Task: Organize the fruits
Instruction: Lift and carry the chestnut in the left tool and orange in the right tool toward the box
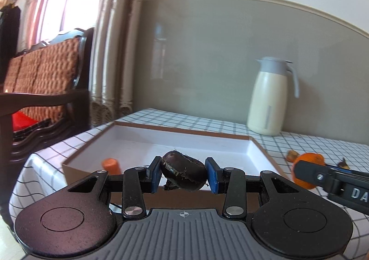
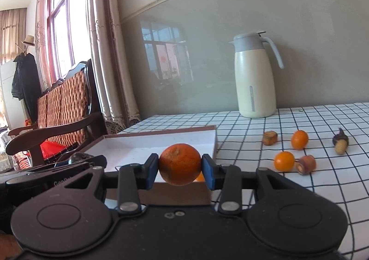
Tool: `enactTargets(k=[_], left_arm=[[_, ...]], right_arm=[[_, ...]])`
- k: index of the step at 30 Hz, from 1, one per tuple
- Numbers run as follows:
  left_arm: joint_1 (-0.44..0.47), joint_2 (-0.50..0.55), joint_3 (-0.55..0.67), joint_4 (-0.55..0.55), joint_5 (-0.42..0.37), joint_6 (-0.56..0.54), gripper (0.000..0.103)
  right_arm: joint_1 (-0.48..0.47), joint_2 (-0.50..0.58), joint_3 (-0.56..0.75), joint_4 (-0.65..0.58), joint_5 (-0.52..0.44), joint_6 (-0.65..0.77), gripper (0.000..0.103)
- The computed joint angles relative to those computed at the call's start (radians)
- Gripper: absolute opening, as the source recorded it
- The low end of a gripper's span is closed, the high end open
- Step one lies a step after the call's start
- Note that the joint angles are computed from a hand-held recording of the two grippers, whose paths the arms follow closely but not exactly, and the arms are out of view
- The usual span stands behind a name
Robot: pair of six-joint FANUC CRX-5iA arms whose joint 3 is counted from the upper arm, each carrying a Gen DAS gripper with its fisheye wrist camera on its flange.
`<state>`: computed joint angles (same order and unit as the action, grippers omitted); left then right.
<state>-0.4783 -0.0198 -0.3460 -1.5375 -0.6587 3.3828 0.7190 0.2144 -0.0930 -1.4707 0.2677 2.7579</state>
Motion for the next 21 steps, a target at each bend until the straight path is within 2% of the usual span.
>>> enactTargets(k=[11, 21], left_arm=[[0.049, 0.001, 0.005, -0.010, -0.032, 0.009, 0.041], [0.140, 0.012, 0.028, 0.048, 0.021, -0.042, 0.041]], right_arm=[[0.028, 0.051, 0.049, 0.110, -0.006, -0.112, 0.032], [0.008, 0.094, 0.109, 0.057, -0.024, -0.061, 0.032]])
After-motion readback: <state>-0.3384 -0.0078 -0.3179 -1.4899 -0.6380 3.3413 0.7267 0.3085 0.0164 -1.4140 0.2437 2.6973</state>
